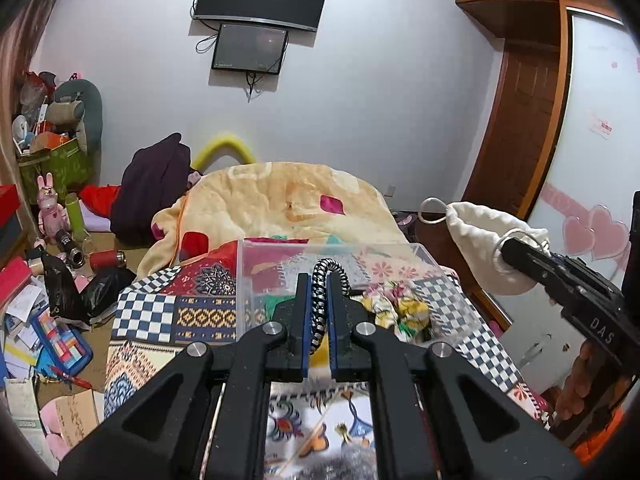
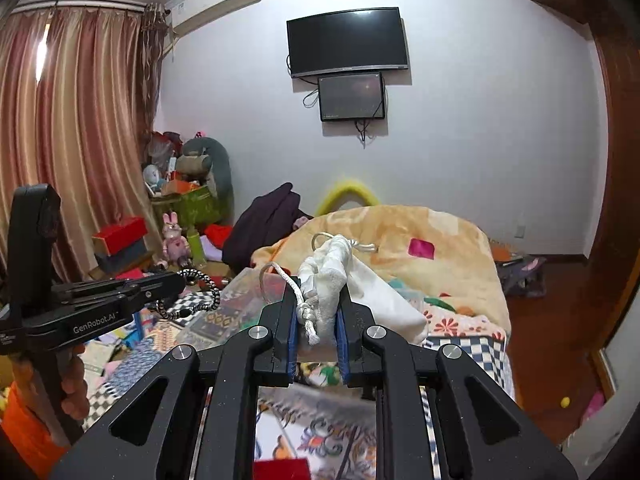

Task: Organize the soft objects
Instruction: 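Drop cord into box with left tool while right tool drops white pouch in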

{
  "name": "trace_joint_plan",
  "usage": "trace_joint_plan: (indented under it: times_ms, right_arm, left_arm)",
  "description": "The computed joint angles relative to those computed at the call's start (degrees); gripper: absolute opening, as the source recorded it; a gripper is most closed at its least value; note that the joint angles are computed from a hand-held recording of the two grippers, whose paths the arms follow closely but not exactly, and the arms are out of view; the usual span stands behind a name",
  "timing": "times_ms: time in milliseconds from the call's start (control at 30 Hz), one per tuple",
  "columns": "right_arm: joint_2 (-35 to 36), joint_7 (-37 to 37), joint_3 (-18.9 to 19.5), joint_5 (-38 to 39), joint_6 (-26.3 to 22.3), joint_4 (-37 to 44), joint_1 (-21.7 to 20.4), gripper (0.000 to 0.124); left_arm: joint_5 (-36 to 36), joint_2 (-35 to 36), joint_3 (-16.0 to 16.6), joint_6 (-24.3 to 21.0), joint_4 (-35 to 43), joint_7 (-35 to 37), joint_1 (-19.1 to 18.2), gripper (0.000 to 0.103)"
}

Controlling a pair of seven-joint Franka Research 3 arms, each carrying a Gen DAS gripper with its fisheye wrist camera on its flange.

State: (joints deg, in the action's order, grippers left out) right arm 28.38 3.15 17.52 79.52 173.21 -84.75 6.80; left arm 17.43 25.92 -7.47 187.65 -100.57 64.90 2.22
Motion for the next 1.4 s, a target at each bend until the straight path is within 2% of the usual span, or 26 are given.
trace_joint_plan:
  times_ms: [100,233,400,500,700,800,867,933,1033,1133,1200,1267,1400]
  right_arm:
    - [2.65,7.16,-2.32,-7.29,-0.17,2.32,2.29,0.014]
    - [6.93,21.34,-8.34,-21.06,-1.70,6.11,7.02,0.014]
    - [10.80,33.75,-13.84,-32.74,-4.65,9.88,10.61,0.014]
    - [12.14,38.52,-14.36,-36.63,-8.24,11.39,10.27,0.014]
    - [12.55,45.28,-14.62,-43.90,-11.25,11.10,9.78,0.016]
    - [11.29,45.90,-13.25,-46.62,-11.31,9.30,8.67,0.023]
    - [10.69,46.89,-12.83,-48.72,-10.85,8.41,8.34,0.040]
    - [9.56,47.51,-12.18,-50.40,-8.97,6.45,7.89,0.051]
    - [7.95,46.83,-9.53,-51.54,-7.06,4.08,5.77,0.054]
    - [5.54,45.44,-7.26,-51.34,-5.32,1.05,3.84,0.054]
    - [3.81,43.43,-5.07,-50.03,-3.55,-1.08,2.15,0.055]
    - [1.77,39.90,-1.47,-46.95,-1.97,-3.53,-0.75,0.062]
    - [-1.74,29.57,7.34,-36.66,0.12,-7.82,-7.58,0.067]
  left_arm:
    - [-0.22,2.44,1.83,-2.51,3.87,-0.23,-1.89,0.006]
    - [-0.72,7.64,0.93,-8.99,11.47,0.90,-1.89,0.006]
    - [-1.37,13.26,0.81,-15.99,19.35,2.85,-2.68,0.006]
    - [-0.88,15.21,2.32,-18.59,21.99,3.00,-4.24,0.006]
    - [-2.34,15.60,0.02,-20.32,21.84,5.80,-2.83,0.006]
    - [-4.18,14.92,-1.97,-20.68,20.62,7.75,-1.39,0.010]
    - [-5.60,13.77,-3.35,-20.16,18.79,9.05,-0.31,0.013]
    - [-6.85,12.38,-4.55,-19.53,16.83,10.53,0.69,0.015]
    - [-7.09,9.32,-3.82,-17.34,13.04,10.90,0.44,0.018]
    - [-7.31,6.01,-3.64,-14.45,8.95,10.74,0.70,0.026]
    - [-6.73,3.02,-2.81,-11.59,5.26,10.05,0.33,0.029]
    - [-5.98,0.98,-2.26,-9.66,2.86,9.61,0.13,0.030]
    - [-4.87,-4.06,-3.01,-5.70,-3.74,9.24,1.02,0.030]
